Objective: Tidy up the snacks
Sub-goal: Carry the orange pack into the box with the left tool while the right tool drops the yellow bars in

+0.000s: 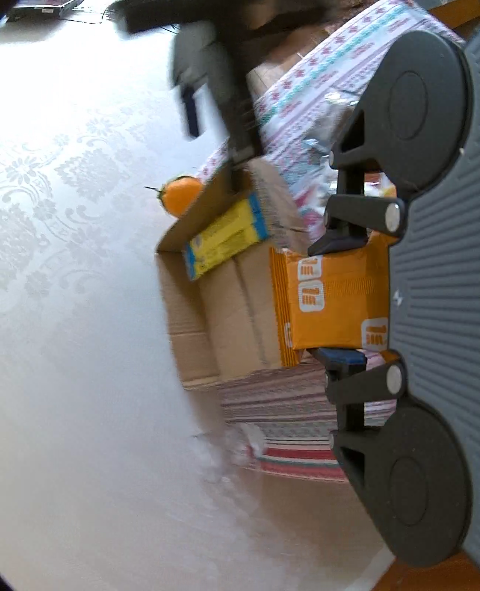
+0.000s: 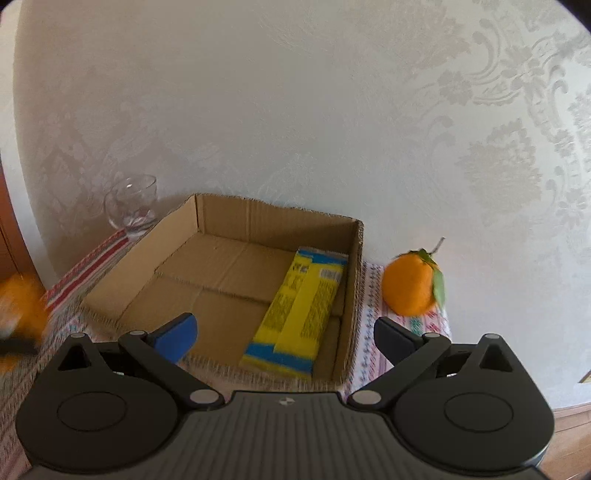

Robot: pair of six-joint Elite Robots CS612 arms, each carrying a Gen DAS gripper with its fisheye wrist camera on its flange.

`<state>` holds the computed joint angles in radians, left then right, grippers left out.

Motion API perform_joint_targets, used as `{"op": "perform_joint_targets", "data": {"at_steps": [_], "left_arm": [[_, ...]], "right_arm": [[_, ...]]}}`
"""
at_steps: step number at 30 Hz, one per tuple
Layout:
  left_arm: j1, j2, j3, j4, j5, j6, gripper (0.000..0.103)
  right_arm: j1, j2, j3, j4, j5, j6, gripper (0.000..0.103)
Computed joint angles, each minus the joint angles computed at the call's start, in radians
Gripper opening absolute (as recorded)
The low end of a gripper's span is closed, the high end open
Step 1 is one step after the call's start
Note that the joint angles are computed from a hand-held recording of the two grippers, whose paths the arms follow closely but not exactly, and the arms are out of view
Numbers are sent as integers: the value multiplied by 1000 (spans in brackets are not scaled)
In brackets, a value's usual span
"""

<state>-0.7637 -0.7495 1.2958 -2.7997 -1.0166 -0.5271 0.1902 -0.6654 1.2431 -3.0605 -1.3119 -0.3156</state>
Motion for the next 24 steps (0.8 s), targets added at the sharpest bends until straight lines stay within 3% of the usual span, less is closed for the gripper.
{"op": "perform_joint_targets", "data": {"at_steps": [8,19,21,24], "left_arm": [[49,103,-203,62,-25,87,47],[97,312,-608,305,-47,54,47],[104,345,-671,353,-47,29,51],[103,379,-732,418,-1,8,67]], "right_arm": [[-6,-63,162,-117,-35,21,103],[-15,-97,248,-163,-65,75,103],[-16,-98,250,-165,-69,81,103],[-18,-100,253,-174,-70,83,103]]}}
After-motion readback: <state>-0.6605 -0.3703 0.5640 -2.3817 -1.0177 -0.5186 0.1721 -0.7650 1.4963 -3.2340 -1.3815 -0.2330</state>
